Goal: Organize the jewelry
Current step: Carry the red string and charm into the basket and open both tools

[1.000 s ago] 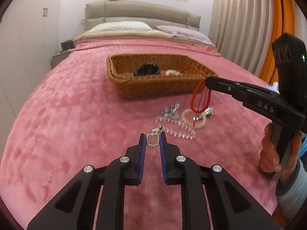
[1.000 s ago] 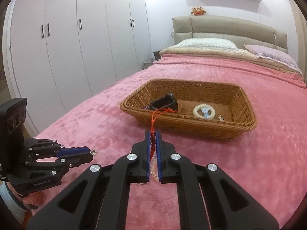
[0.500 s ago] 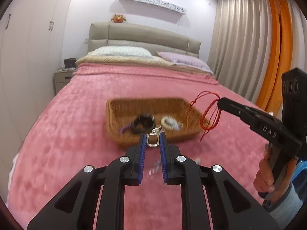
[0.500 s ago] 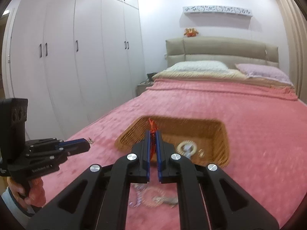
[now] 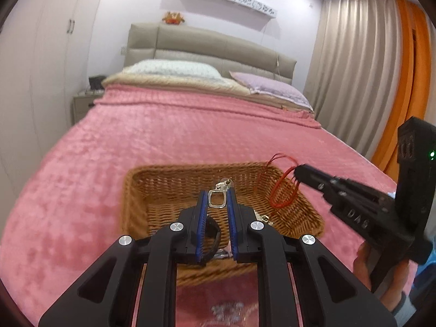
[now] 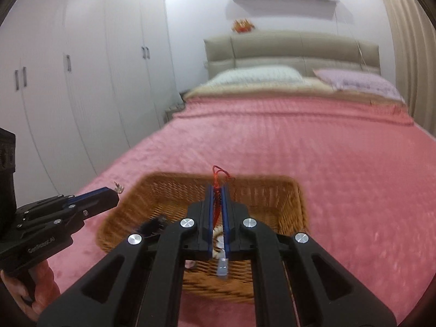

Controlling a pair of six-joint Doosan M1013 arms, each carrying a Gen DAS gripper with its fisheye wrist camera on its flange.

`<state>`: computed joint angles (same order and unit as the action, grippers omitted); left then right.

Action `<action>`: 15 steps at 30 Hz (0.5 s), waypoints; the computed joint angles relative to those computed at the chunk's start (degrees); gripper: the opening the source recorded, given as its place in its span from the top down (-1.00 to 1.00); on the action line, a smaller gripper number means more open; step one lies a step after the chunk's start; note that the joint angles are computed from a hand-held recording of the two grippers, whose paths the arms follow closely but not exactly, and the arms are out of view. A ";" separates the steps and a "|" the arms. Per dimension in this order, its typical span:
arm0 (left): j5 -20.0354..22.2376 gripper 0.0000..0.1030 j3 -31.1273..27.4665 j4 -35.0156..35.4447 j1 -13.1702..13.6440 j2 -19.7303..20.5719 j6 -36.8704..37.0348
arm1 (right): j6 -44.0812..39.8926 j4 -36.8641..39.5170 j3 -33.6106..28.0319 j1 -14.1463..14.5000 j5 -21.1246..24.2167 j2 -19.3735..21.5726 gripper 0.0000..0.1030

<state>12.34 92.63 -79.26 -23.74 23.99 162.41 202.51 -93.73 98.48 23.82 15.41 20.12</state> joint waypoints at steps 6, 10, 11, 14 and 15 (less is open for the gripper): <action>3.16 0.75 -2.64 12.99 -0.13 3.09 -12.52 | -18.81 20.86 -1.83 -1.22 -1.07 2.74 0.92; 5.31 0.75 -3.49 16.24 0.18 4.11 -16.30 | -26.41 29.34 -2.41 -1.39 -0.95 3.30 0.92; 5.58 0.75 -3.61 16.97 0.20 4.25 -17.07 | -27.56 30.68 -2.49 -1.45 -0.95 3.38 0.92; 5.98 0.75 -3.82 18.15 0.20 4.51 -18.19 | -31.07 35.48 -2.52 -1.82 -1.55 3.49 0.91; 6.21 0.74 -3.98 18.49 0.22 4.62 -18.51 | -32.56 37.17 -2.62 -1.96 -1.49 3.52 0.91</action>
